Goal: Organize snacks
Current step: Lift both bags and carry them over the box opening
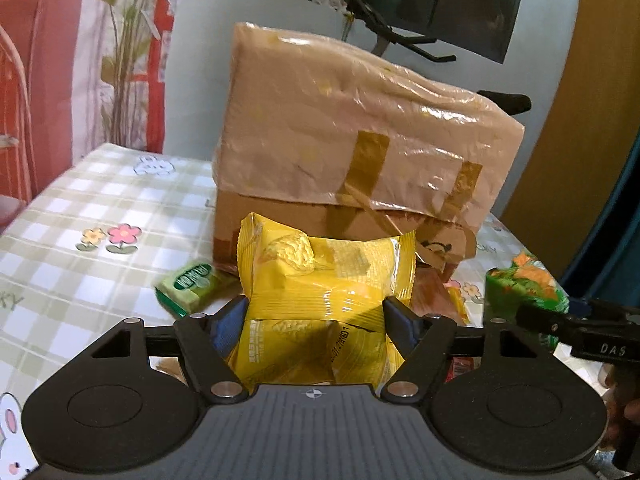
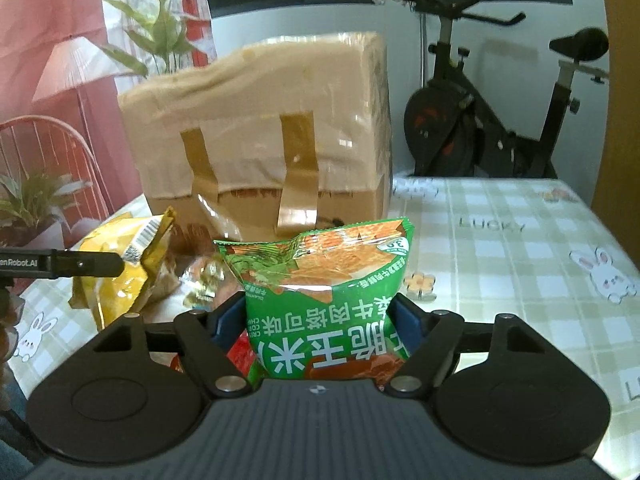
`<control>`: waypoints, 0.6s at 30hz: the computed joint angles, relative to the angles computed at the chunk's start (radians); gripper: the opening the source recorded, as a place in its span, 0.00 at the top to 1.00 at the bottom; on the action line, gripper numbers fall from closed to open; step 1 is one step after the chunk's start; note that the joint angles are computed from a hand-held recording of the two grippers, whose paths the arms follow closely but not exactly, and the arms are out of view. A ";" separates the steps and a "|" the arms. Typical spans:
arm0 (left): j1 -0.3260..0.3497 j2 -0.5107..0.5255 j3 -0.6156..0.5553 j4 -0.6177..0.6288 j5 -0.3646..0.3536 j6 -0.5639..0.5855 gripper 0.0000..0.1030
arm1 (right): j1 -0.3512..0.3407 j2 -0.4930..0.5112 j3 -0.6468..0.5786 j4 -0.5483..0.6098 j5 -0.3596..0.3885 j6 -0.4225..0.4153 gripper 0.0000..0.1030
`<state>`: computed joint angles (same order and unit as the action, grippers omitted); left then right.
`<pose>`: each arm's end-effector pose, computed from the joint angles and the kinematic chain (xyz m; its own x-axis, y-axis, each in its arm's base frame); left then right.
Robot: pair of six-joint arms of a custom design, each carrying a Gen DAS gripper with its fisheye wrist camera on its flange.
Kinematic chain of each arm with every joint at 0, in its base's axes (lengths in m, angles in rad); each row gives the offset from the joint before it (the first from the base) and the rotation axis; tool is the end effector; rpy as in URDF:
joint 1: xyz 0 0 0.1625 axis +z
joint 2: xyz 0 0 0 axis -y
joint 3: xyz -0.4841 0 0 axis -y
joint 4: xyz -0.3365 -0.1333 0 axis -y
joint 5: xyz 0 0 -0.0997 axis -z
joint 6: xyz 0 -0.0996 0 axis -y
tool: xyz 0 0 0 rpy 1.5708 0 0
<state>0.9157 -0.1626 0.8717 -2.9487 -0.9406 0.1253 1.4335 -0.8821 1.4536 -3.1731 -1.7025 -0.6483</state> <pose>-0.3724 -0.7999 0.0204 -0.7968 0.2786 -0.5362 0.5821 0.5920 -0.5574 0.0196 -0.7363 0.3890 -0.8130 -0.1104 0.5717 -0.5276 0.5553 -0.6429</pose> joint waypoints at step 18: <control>-0.033 -0.012 -0.085 -0.137 -0.007 0.158 0.27 | 0.038 -0.005 -0.067 -0.095 0.098 -0.056 0.26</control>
<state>0.8830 -0.1747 0.7867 -3.0860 -0.9476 0.2834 1.4718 -0.8868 1.3865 -3.2679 -1.6041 -0.7041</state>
